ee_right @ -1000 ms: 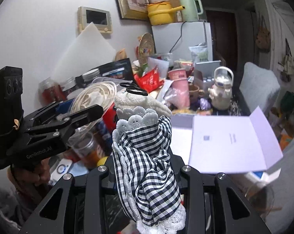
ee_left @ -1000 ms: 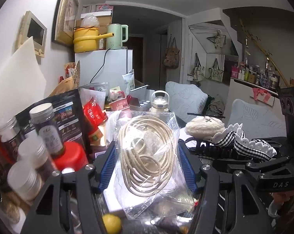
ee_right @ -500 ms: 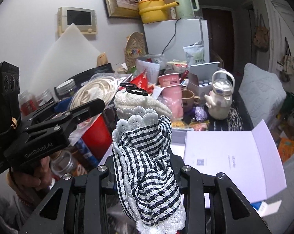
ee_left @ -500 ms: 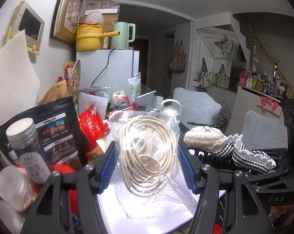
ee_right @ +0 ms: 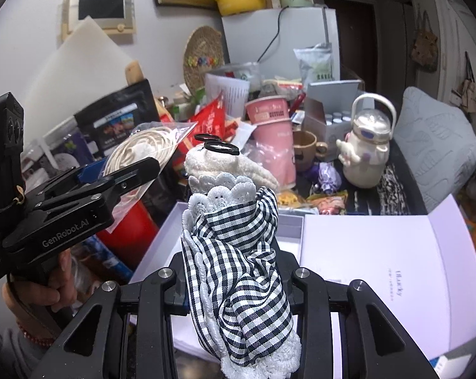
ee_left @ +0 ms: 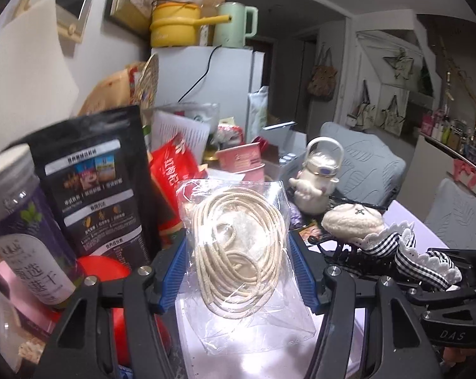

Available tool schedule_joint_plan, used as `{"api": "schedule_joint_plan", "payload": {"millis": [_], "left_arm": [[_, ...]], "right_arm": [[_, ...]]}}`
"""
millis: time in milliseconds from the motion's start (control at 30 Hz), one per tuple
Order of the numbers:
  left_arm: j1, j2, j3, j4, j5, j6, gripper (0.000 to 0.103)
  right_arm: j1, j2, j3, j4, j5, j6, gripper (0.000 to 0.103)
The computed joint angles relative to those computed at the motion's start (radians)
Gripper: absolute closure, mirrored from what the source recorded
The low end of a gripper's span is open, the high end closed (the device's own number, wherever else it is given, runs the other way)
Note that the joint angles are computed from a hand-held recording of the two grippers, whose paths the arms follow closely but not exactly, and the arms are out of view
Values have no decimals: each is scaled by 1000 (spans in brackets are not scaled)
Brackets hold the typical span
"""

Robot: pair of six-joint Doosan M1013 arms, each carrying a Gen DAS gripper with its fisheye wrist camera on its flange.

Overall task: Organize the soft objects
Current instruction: 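Carry the cord bag with the left tool while the right tool carries the fabric to the box, then open the left tool over the box while the right tool releases the fabric inside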

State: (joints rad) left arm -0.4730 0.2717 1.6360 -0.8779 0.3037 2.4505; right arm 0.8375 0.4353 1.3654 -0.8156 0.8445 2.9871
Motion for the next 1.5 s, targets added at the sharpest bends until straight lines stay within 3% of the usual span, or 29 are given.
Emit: {"api": "schedule_joint_plan", "payload": {"millis": [200, 467, 633, 867, 1033, 1267, 1500], "left_arm": [[-10, 35, -31, 249, 18, -233, 43], [-27, 75, -67, 531, 38, -505, 43], [-49, 92, -78, 769, 48, -713, 43], [-44, 108, -104, 650, 136, -606, 39], [-49, 116, -119, 706, 182, -675, 36], [-61, 100, -101, 776, 154, -722, 28], [-62, 85, -89, 787, 144, -728, 28]], "right_arm": [[-29, 28, -17, 77, -23, -55, 67], [-48, 58, -38, 163, 13, -129, 67], [-58, 68, -37, 210, 12, -150, 67], [-61, 77, -43, 236, 40, -155, 64], [-55, 83, -54, 231, 87, -152, 58], [-44, 90, -65, 203, 150, -126, 56], [-26, 80, -69, 172, 199, -108, 56]]}}
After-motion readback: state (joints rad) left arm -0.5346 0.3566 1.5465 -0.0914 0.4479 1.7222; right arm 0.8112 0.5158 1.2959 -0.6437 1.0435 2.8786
